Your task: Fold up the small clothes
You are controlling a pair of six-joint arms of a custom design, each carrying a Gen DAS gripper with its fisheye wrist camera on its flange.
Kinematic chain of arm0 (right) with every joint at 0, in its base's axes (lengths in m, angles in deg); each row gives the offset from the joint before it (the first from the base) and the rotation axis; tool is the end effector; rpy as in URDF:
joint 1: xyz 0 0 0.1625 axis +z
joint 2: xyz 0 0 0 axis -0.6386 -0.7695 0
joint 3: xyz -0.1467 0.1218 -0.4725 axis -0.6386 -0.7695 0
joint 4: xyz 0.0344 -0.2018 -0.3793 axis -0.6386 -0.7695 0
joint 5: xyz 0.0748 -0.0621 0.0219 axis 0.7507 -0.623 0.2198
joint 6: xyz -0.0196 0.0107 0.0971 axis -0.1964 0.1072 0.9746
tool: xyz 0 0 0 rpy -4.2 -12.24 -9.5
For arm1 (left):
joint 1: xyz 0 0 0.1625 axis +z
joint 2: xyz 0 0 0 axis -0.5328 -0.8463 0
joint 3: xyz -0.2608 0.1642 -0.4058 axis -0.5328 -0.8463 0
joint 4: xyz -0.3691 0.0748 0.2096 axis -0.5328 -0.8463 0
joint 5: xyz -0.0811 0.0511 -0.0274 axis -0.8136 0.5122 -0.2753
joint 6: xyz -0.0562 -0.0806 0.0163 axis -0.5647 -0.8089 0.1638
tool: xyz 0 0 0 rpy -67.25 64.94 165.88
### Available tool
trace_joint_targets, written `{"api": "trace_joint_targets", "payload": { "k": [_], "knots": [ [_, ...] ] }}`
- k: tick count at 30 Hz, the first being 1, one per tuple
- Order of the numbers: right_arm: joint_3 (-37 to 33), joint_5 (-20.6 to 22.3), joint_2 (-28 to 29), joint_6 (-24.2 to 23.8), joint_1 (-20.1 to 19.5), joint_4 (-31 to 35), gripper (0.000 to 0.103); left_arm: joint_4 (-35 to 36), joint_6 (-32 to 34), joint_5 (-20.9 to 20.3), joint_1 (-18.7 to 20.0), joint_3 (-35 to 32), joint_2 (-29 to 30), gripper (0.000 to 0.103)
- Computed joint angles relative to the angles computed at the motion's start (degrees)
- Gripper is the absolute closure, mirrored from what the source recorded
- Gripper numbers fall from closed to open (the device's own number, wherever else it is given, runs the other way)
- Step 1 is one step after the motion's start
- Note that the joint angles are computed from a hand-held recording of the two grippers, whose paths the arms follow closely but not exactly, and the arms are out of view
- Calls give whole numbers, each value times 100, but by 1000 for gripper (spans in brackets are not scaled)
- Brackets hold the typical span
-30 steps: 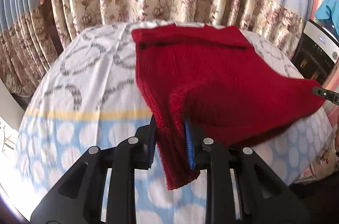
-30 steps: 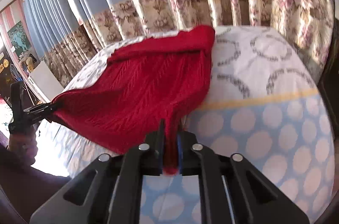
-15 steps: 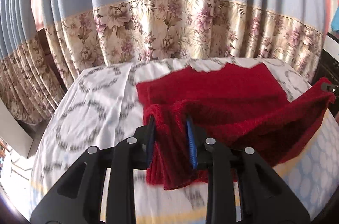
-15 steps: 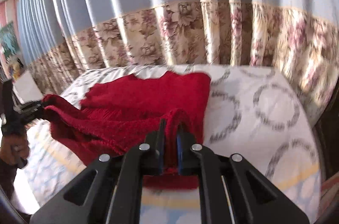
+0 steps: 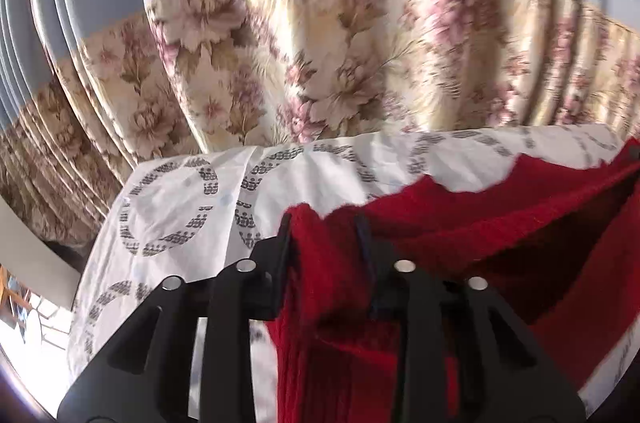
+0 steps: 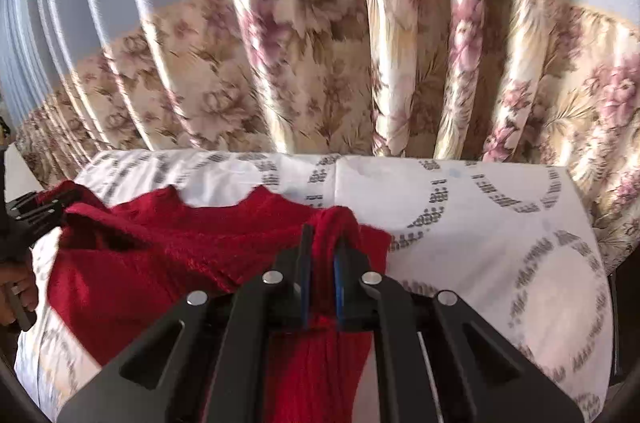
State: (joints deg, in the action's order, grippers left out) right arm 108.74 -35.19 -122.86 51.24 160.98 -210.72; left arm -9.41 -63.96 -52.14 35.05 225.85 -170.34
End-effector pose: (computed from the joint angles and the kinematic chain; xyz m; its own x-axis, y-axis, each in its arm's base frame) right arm 0.2571 -0.2700 0.1553 -0.7858 -0.3055 0.5377 -0.5743 0.6831 -0.4511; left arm -0.1134 -0.2128 0.3232 -0.5991 -0.1872 -0.7785 0.4927 0.6802 -0.5428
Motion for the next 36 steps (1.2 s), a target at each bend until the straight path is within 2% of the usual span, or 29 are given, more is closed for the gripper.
{"api": "trace_joint_targets", "payload": {
  "k": [1,2,3,4,5,6,8,9,10,11,14,16,19,21,23,25,27,30,32,33,35,36],
  "knots": [
    [-123,-33,122,25,-130,90,94,56,-70,267,322,-30,134,59],
    [-211,-6,217,65,-262,141,93,311,-380,481,590,-85,329,42],
    [-279,66,249,147,-389,283,90,392,-468,631,901,-164,448,16],
    [-335,129,218,246,-464,492,89,295,-333,755,1231,-258,394,12],
    [-378,176,175,336,-499,669,88,244,-239,779,1321,-322,265,12],
    [-354,244,110,348,-487,684,84,338,-227,747,1230,-363,115,12],
    [-235,475,-20,213,-462,525,46,992,-564,523,719,-460,-28,10],
    [-166,497,-25,140,-420,282,6,1260,-734,374,452,-478,-58,7],
    [-79,403,14,43,-317,-200,3,1457,-833,177,133,-480,-106,7],
    [-29,316,-8,-38,-230,-496,3,1562,-879,6,-122,-467,-154,7],
    [-16,111,-166,46,-144,-658,3,1766,-1016,-293,-557,-424,-118,6],
    [-9,212,-317,6,-177,-382,3,1993,-1269,-460,-696,-451,-21,6],
    [3,9,-223,-149,-81,-398,3,2420,-1808,-667,-864,-615,-188,4],
    [-2,-42,-161,-278,-37,-370,3,2439,-1738,-777,-1141,-672,-445,4],
    [-6,6,-136,-379,-13,-295,3,2050,-1213,-778,-1262,-568,-528,4],
    [-81,63,-24,-472,44,-164,3,1299,-351,-620,-1034,-328,-375,4],
    [-197,10,184,-623,117,-116,4,717,186,-446,-794,-123,-177,4],
    [-422,-180,517,-685,180,121,4,-443,1039,-78,-80,184,243,4],
    [-618,-499,788,-686,194,359,10,-1081,1422,153,482,297,569,4],
    [-656,-560,830,-676,173,463,15,-1403,1639,261,766,336,686,4],
    [-763,-694,920,-571,66,829,29,-1738,1805,362,1067,370,727,6],
    [-760,-678,936,-544,6,899,51,-2020,1985,415,1238,392,693,14]
  ]
}}
